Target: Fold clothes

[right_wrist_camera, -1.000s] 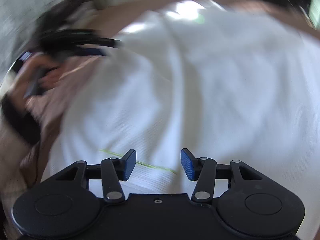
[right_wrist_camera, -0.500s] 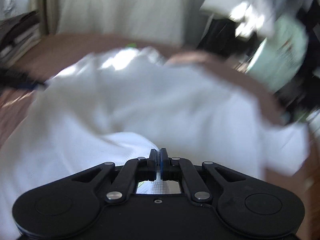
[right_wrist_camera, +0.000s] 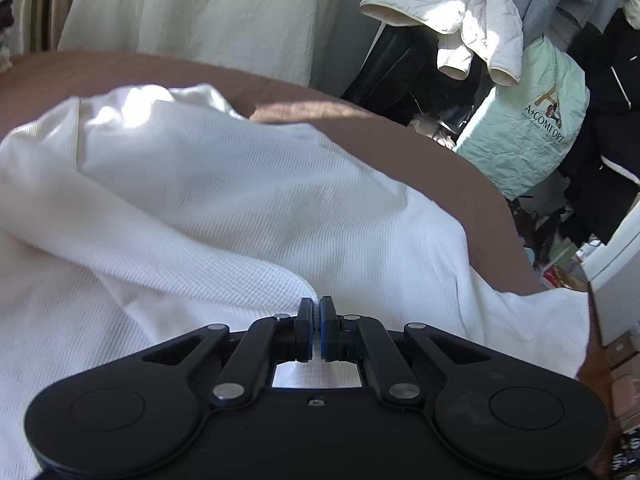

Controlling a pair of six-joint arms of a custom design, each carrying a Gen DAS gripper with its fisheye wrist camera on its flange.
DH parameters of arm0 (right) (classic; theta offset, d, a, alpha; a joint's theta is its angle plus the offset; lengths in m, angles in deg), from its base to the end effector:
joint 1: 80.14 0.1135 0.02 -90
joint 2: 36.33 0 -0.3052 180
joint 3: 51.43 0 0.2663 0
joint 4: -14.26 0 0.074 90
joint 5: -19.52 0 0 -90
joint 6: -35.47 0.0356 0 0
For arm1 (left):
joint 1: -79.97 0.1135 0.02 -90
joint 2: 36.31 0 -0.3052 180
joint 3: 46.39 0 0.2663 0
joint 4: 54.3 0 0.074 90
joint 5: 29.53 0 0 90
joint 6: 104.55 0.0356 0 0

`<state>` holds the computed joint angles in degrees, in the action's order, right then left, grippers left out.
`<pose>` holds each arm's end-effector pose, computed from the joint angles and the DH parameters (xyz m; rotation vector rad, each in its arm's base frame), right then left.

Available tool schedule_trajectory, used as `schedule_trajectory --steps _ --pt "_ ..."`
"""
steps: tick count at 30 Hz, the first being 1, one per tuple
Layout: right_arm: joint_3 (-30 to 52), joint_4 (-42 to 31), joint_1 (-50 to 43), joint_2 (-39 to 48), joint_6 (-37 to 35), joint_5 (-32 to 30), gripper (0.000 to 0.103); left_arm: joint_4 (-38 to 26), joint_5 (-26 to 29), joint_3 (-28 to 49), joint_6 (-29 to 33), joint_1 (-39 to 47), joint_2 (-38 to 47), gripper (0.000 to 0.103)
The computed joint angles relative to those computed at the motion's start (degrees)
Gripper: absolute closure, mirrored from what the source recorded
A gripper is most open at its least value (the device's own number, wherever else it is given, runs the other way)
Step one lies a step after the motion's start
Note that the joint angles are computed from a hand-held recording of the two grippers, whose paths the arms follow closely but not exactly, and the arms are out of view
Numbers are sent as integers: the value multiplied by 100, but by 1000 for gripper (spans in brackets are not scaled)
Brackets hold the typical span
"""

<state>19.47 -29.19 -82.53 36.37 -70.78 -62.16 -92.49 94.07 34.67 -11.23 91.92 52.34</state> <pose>0.2719 -0.0165 0.3190 -0.2158 2.3645 -0.3286 0.3456 0.0530 0.3092 0.1060 2.2657 -0.5522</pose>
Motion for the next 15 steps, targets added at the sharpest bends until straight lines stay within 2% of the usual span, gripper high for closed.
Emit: schedule_trajectory --steps 3,6,8,9,13,15 --pt "69 58 -215 -31 -57 -448 98 -703 -645 1230 -395 -520 1030 22" --pt "82 134 -386 -102 -15 -953 98 -1466 -962 2288 -814 -826 1861 22" --pt "49 192 -568 -167 38 -1534 98 -2223 -1092 3114 -1150 -971 2424 22" --pt "2 237 -645 -226 96 -1766 98 -2390 -1111 3352 -1266 -1021 2604 22" --pt "-307 417 -820 -551 376 -2155 98 -2247 -1360 3448 -1503 -1191 2858 22" --pt "-390 436 -878 -623 375 -2295 98 -2041 -1481 3302 -1306 -1284 2883 20"
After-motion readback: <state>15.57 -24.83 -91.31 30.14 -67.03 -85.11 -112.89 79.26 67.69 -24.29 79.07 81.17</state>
